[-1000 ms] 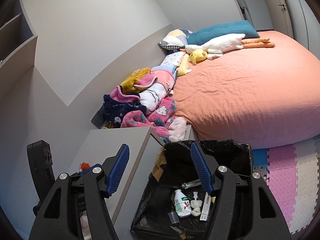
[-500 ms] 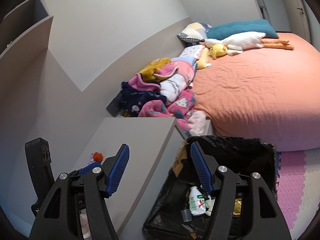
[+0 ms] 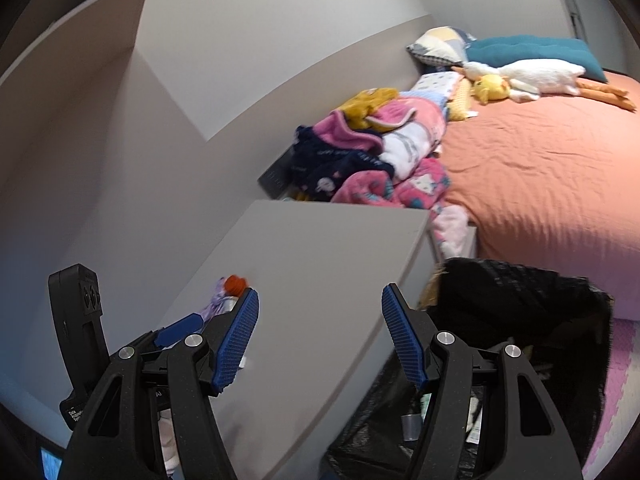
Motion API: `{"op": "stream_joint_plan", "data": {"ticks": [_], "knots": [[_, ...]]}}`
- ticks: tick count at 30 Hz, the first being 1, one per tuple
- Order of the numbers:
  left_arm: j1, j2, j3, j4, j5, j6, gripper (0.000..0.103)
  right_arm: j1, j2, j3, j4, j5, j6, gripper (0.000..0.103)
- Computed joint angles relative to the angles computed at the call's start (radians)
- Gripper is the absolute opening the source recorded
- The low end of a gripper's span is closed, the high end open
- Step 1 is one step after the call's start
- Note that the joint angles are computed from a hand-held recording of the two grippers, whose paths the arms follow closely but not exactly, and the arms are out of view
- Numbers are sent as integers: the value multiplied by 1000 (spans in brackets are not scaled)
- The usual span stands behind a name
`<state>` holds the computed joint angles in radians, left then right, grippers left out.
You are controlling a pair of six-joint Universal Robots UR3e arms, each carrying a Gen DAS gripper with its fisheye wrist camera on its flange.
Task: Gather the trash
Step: 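Move both tools back over the table toward the purple bag and pink sponge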
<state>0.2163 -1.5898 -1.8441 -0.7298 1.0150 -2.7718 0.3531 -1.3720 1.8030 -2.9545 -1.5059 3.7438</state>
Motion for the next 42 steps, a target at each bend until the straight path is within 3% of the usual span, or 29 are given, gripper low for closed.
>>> {"op": "stream_joint_plan", "data": {"ticks": [23,42], "knots": [[328,23,-59,-64,-34,138,96,172,440,-605,261,39,-65,65],[357,-215,77,-37,17,176,96,245,814,-1191,613,92,-214,65]]}}
